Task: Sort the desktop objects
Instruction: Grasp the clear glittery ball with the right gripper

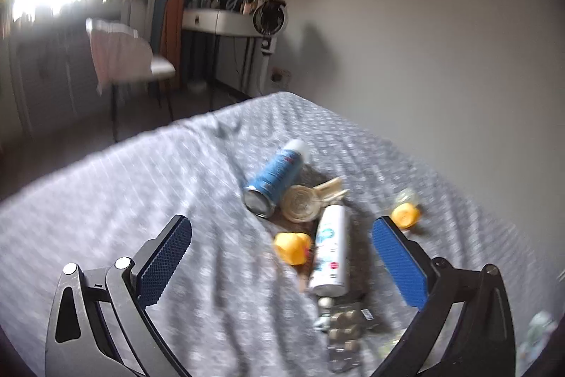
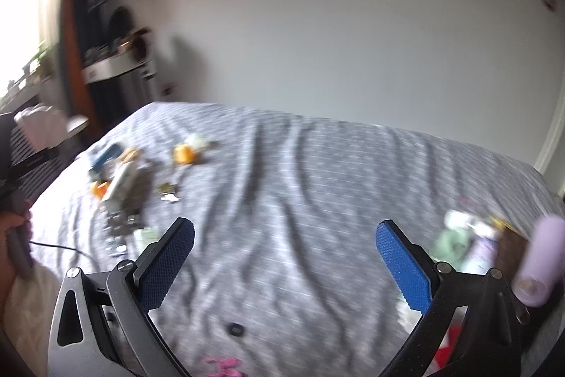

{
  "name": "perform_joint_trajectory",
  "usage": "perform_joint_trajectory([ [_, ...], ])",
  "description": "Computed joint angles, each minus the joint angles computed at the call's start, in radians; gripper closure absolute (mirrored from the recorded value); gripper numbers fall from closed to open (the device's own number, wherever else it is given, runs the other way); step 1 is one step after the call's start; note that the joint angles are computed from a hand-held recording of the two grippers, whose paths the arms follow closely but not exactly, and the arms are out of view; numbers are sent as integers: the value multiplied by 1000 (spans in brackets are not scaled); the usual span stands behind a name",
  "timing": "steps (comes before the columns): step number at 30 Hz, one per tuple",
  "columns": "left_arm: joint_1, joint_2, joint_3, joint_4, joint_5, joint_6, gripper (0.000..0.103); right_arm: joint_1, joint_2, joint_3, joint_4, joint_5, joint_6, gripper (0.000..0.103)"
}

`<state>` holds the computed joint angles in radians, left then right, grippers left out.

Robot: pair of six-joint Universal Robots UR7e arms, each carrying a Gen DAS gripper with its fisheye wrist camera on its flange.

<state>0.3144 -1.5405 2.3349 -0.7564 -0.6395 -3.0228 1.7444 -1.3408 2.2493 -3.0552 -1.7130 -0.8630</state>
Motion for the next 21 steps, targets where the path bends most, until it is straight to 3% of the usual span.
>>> perform_joint_trajectory([
  [2, 4, -35, 27, -10, -7, -48, 0, 39, 73, -25, 70, -2, 7, 0],
  [5, 64, -90, 49, -114, 8, 24, 0, 95, 209, -43, 103, -38, 19, 0],
  [7, 70, -113, 70, -163, 12, 62, 0, 96, 298, -54, 95, -60, 23, 0],
  [13, 107, -77, 71, -207, 61, 137, 0, 120, 548, -116, 57, -177, 93, 26],
  [14, 121, -69, 67, -221, 69, 161, 0, 117, 579, -132, 65, -199, 105, 36],
  [15, 136, -58, 63, -234, 76, 183, 0, 117, 600, -143, 70, -216, 115, 47],
  [18, 163, -35, 51, -267, 91, 247, 0, 107, 622, -128, -27, -220, 89, 59],
  [21, 168, -15, 39, -263, 95, 267, 0, 92, 572, -100, -19, -193, 121, 59],
])
